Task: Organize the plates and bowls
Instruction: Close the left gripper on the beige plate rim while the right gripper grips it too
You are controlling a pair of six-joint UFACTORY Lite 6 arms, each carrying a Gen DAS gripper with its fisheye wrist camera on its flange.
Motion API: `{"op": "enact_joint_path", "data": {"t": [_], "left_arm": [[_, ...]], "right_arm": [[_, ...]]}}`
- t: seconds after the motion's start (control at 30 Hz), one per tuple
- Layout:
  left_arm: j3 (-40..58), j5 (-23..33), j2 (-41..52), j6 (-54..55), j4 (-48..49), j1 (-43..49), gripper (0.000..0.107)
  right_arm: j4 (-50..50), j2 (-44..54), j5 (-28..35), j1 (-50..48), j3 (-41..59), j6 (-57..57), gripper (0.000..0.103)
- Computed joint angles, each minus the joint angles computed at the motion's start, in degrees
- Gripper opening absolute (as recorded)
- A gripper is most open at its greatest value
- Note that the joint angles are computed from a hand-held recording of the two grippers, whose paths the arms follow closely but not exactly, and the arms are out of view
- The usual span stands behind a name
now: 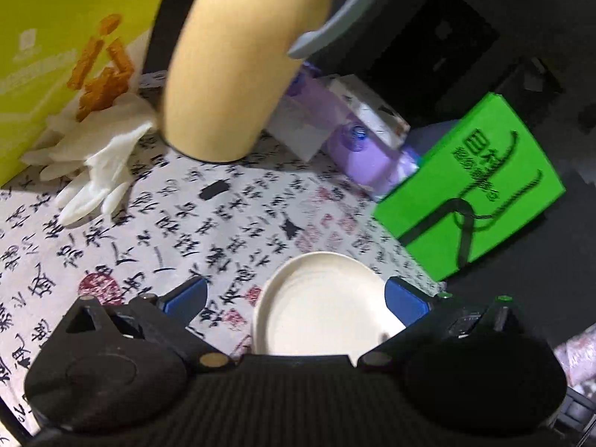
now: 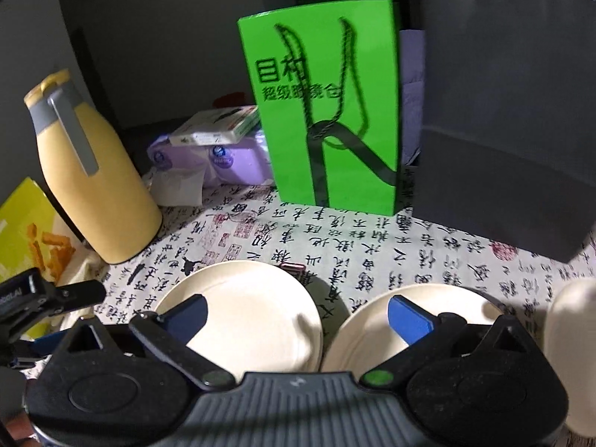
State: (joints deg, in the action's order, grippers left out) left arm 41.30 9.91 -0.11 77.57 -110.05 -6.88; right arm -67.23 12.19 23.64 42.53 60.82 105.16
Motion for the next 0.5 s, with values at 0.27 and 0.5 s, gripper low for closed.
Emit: {"op": "enact_joint_path", "data": {"t": [0.27, 0.5], "left_arm": [[4.95, 1.65, 8.11, -22.46, 23.23, 0.04, 0.103], [7.57, 0.45, 13.06, -32.40, 31.26, 0.30, 0.093]], "right_arm": [[8.21, 11.52, 0.91, -2.41, 10.02, -15.72, 0.101], [11.54, 18.51, -0.13, -3.57, 15.56, -23.85, 0.086]]}}
